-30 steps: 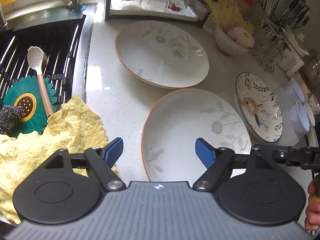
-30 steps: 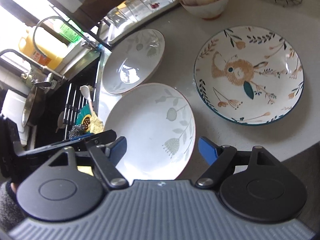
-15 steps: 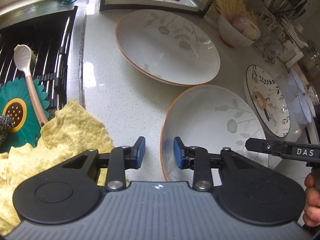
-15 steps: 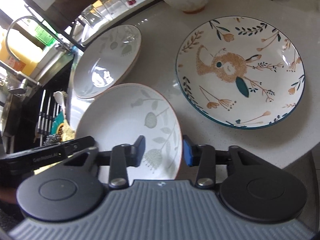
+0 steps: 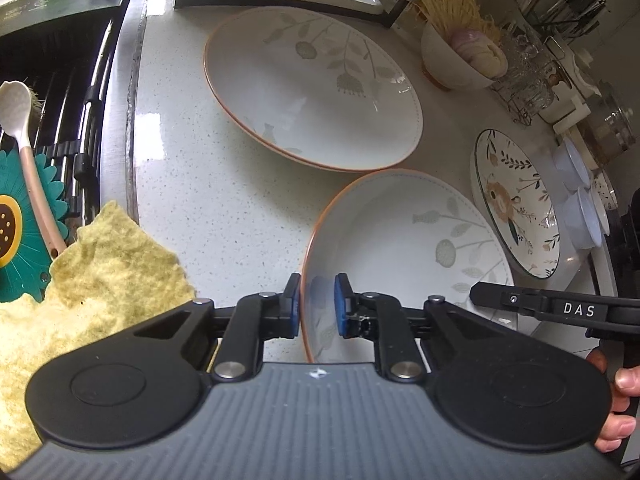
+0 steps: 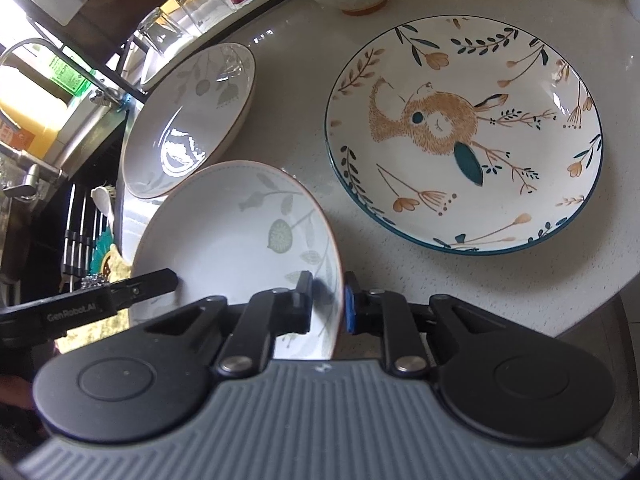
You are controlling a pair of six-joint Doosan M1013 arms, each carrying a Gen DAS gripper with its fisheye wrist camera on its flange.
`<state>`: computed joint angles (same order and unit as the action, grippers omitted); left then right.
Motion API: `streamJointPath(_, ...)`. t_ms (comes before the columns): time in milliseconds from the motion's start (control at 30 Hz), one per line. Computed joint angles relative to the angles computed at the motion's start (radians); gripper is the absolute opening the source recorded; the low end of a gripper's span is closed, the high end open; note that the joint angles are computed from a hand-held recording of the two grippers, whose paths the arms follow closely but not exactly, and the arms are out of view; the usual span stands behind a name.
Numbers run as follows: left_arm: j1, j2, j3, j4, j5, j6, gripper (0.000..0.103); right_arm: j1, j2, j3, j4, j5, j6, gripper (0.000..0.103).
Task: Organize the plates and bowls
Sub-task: 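Lift the white plate with both grippers and carry it over the floral plate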
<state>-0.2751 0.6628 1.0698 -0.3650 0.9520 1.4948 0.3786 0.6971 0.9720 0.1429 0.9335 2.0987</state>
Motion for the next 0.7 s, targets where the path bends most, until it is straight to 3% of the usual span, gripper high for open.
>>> streamJointPath(400,0.005,-0.007,-0.025,-0.037,0.013,-0.028,0.019,-0.012,-0.029,0.019,0.014,-0.061,-0.060,0.018)
streamJointPath(700,-0.016,0.001,-0.082,-0.025,-0.025,-0.067,0.019,-0.038,-0.044,0.019,0.028,-0.110,-0.126,0.018)
